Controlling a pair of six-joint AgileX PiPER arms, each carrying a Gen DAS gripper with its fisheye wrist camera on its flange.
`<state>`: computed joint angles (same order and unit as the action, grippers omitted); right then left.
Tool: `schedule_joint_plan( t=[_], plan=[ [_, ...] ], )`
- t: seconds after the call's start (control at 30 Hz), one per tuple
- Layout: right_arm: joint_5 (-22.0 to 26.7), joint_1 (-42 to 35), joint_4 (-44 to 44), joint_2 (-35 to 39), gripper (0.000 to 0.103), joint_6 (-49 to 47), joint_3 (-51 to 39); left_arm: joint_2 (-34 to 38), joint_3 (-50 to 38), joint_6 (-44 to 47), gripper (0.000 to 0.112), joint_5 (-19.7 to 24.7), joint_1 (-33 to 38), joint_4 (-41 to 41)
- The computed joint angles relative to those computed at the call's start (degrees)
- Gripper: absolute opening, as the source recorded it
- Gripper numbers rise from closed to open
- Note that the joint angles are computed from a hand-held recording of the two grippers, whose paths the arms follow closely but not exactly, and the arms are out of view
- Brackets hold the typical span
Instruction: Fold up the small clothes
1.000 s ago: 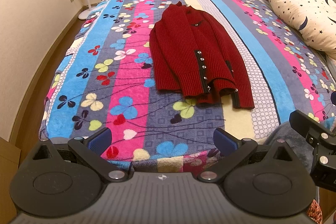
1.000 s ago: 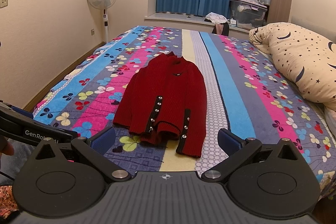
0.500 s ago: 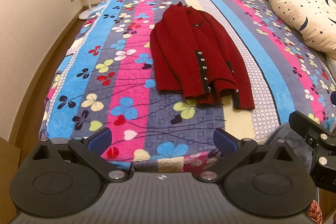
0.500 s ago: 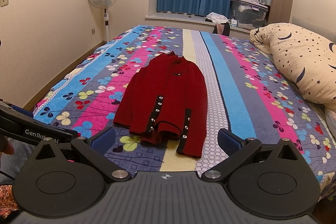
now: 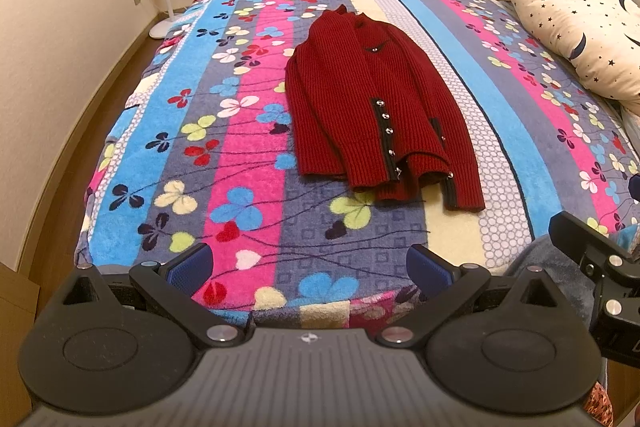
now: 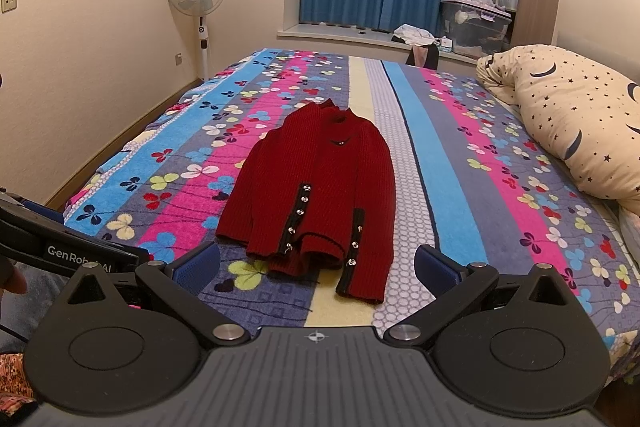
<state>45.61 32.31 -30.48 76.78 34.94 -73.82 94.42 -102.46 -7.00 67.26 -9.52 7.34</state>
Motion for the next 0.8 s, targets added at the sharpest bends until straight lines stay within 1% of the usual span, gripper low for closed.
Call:
schedule_joint_plan(
  t=[0.3,0.43,0.53,0.8],
  plan=[
    [0.1,-0.1,0.2,0.1,0.102,-0.3,-0.2,0.0,0.0,0.0,0.103,0.0,0.0,0.0],
    [0.0,-0.1,0.3,0.3,0.102,-0.2,-0.2,0.8,-1.3,0.0,0.103,0.8,-0.2,0.0],
    [-1.0,0.2,-0.3,1.1,0.102,0.8,0.5,1.1,-1.6,0.0,0.103,1.0,-0.2,-0.1],
    [-1.9,-0.8,1.7,1.6,0.102,-0.7,1.0,1.8,-1.5,0.8,0.103,1.1,0.4,-1.2]
  ],
)
